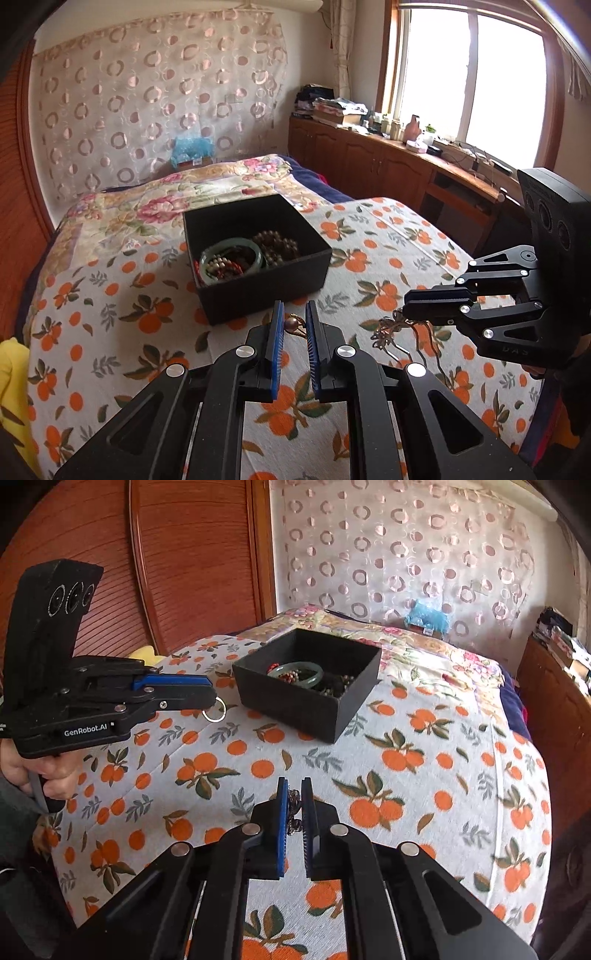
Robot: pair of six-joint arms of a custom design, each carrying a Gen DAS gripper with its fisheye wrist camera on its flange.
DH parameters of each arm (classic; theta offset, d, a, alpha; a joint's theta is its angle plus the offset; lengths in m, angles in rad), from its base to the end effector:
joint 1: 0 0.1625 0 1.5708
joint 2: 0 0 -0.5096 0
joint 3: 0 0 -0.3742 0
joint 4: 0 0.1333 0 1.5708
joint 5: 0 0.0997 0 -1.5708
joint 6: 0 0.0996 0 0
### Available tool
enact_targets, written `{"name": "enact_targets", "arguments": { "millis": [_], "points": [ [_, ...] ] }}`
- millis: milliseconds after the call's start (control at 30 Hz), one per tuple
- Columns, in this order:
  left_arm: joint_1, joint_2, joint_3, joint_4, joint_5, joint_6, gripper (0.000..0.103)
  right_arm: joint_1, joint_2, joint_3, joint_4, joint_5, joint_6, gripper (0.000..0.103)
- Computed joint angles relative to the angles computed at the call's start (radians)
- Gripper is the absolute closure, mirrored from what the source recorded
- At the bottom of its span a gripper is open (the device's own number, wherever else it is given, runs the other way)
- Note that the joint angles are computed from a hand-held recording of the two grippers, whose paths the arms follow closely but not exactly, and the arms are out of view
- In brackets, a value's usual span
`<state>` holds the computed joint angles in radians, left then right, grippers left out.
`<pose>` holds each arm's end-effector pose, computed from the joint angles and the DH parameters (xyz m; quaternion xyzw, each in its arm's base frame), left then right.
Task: Organize jewelry
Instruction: 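Carry the ring and hairpin over the black box and open both tools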
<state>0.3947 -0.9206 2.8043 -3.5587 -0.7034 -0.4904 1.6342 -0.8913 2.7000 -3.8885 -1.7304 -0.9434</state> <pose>-0.1957 -0.3082 0.1584 0.2840 0.8608 -0.3424 0.2472 0.1405 -0.3588 0.1580 0.4478 -0.8547 0.1942 0.1767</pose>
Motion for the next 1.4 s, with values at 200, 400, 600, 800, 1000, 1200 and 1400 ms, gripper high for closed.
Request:
{"name": "enact_targets", "arguments": {
  "millis": [200, 400, 600, 800, 1000, 1200, 1400],
  "points": [
    [0.039, -0.043, -0.038, 0.013, 0.009, 0.069, 0.092, 0.042, -0.033, -0.046, 0.065, -0.015, -0.003, 0.095],
    [0.103, -0.070, -0.099, 0.028, 0.015, 0.166, 0.092, 0.076, -0.074, -0.118, 0.160, -0.012, -0.002, 0.095],
    [0.182, -0.082, -0.170, 0.029, 0.005, 0.266, 0.092, 0.106, -0.091, -0.217, 0.275, 0.008, 0.005, 0.095],
    [0.254, -0.069, -0.240, 0.027, -0.021, 0.350, 0.092, 0.129, -0.066, -0.319, 0.353, 0.041, 0.021, 0.095],
    [0.303, -0.065, -0.271, 0.035, -0.048, 0.372, 0.092, 0.129, -0.008, -0.403, 0.396, 0.048, 0.031, 0.095],
    [0.304, -0.080, -0.256, 0.032, -0.011, 0.352, 0.078, 0.123, 0.031, -0.460, 0.437, 0.057, 0.044, 0.095],
    [0.300, -0.088, -0.244, 0.036, 0.033, 0.316, 0.061, 0.113, 0.054, -0.495, 0.456, 0.087, 0.060, 0.095]
  ]
}}
